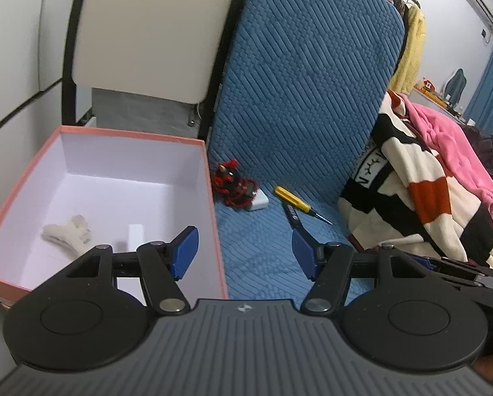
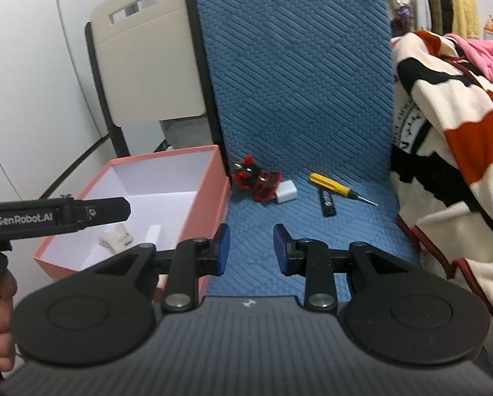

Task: Organize rigid objects
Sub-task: 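Withdraw both grippers from the box back toward the chair seat, then lower the left gripper to the red figurine while the right gripper approaches the yellow screwdriver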

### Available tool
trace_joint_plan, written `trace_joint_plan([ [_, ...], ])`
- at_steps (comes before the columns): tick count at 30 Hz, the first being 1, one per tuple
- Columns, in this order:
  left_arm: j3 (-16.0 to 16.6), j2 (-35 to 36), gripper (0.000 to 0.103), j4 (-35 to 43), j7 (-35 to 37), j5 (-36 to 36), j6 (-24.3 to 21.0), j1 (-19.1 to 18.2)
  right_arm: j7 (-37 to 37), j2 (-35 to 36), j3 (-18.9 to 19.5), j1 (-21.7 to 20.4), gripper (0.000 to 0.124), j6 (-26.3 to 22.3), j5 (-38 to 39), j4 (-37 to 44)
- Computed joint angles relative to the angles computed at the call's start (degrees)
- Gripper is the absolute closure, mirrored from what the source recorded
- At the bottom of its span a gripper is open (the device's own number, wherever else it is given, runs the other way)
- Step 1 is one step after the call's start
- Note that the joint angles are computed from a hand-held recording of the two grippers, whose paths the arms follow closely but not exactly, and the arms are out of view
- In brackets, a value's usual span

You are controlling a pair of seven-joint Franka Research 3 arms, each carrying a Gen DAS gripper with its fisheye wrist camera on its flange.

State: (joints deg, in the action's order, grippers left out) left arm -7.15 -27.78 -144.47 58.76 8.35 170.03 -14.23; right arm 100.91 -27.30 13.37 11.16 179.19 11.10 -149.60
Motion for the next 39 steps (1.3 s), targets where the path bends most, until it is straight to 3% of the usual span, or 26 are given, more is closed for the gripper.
trace_joint_plan([
  [9, -4.24, 3.77, 0.035, -0.08, -5.51, 2.01, 4.29, 1.47, -2.14, -1.59, -1.46, -0.81, 0.091, 1.94, 0.00, -4.26],
  [18, -9.20, 6.72, 0.035, 0.13, -13.01, 7.75, 5.41, 4.21, -5.66, -2.87, -5.28, 1.00, 0.091, 2.84, 2.19, -8.36],
  [26, -11.44, 9.69, 0.035, -0.19, -17.96, 12.64, 6.46, 5.45, -6.79, -2.56, -3.60, -2.20, 0.091, 4.56, 2.69, -11.54],
  [28, -14.49, 10.99, 0.035, 0.90, -20.85, 16.31, 6.68, 8.97, -7.00, -1.73, -5.15, -1.02, 0.091, 5.19, 3.42, -11.56],
  [30, -16.64, 13.02, 0.035, 2.60, -23.85, 20.20, 6.85, 11.83, -6.86, -1.13, -4.36, -1.93, 0.091, 6.05, 3.76, -11.32],
  [32, -16.87, 15.82, 0.035, 4.61, -25.64, 23.38, 7.58, 12.82, -7.03, -0.20, -2.50, -3.67, 0.091, 7.82, 3.53, -10.91],
  [36, -19.13, 21.60, 0.035, 10.75, -33.26, 35.42, 6.46, 16.72, -8.82, 3.07, -3.02, -3.49, 0.091, 9.95, 3.63, -9.09],
  [39, -17.75, 26.14, 0.035, 15.45, -33.86, 38.57, 4.56, 15.50, -9.78, 5.59, -3.36, -3.36, 0.091, 10.43, 4.26, -7.16],
])
